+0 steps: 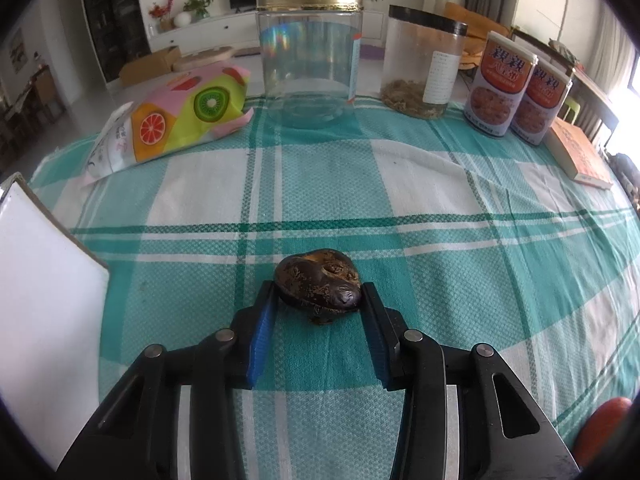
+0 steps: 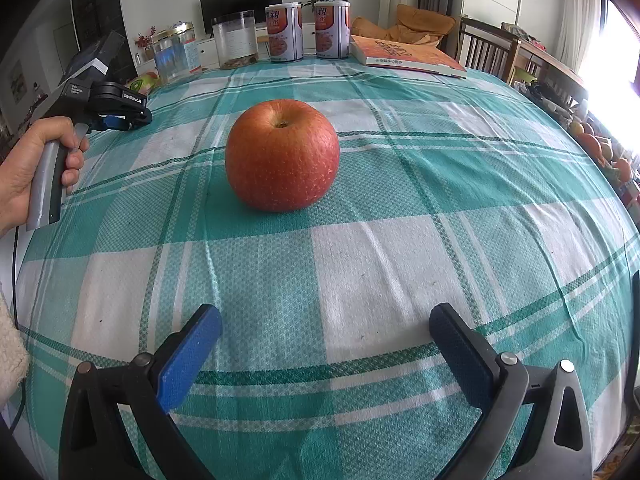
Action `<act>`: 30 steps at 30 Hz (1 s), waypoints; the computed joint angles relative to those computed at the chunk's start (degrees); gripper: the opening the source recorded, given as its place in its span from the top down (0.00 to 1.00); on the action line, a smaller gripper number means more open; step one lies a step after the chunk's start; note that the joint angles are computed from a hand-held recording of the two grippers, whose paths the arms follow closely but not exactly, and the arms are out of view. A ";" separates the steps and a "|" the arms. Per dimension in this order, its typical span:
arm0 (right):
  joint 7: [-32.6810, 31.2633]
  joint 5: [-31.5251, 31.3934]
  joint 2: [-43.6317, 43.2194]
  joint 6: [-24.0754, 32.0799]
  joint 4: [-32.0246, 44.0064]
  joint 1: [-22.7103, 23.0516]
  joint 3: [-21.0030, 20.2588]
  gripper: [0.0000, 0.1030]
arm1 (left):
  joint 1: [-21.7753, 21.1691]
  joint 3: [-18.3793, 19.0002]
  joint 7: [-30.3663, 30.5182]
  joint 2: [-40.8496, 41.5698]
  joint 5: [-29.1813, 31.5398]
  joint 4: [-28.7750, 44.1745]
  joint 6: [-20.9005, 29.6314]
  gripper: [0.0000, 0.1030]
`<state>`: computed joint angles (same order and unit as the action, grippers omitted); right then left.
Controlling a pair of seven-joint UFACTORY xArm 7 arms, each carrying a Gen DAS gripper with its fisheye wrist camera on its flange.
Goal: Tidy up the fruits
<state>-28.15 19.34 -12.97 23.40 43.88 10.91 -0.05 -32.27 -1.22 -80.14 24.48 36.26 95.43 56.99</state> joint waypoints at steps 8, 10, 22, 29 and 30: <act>0.04 0.02 0.10 0.09 0.19 0.03 0.06 0.00 | -6.12 -3.94 -10.91 -6.06 2.40 -1.90 -0.21 0.58; 0.03 -0.01 0.06 0.11 0.16 0.00 0.06 0.00 | -8.00 -5.44 -13.68 -7.16 2.65 -2.91 -0.81 0.58; -0.12 0.20 0.05 0.16 0.20 0.03 0.05 0.00 | -18.84 -10.44 -10.48 -5.99 7.27 -3.71 11.34 0.30; -0.16 0.20 0.07 0.17 0.22 0.01 0.05 0.00 | -19.27 -11.69 -15.20 -9.81 7.94 -9.51 12.48 0.16; -0.27 0.36 0.06 0.19 0.20 0.07 -0.01 0.00 | -19.38 -12.09 -15.27 -9.90 7.76 -9.48 13.17 0.13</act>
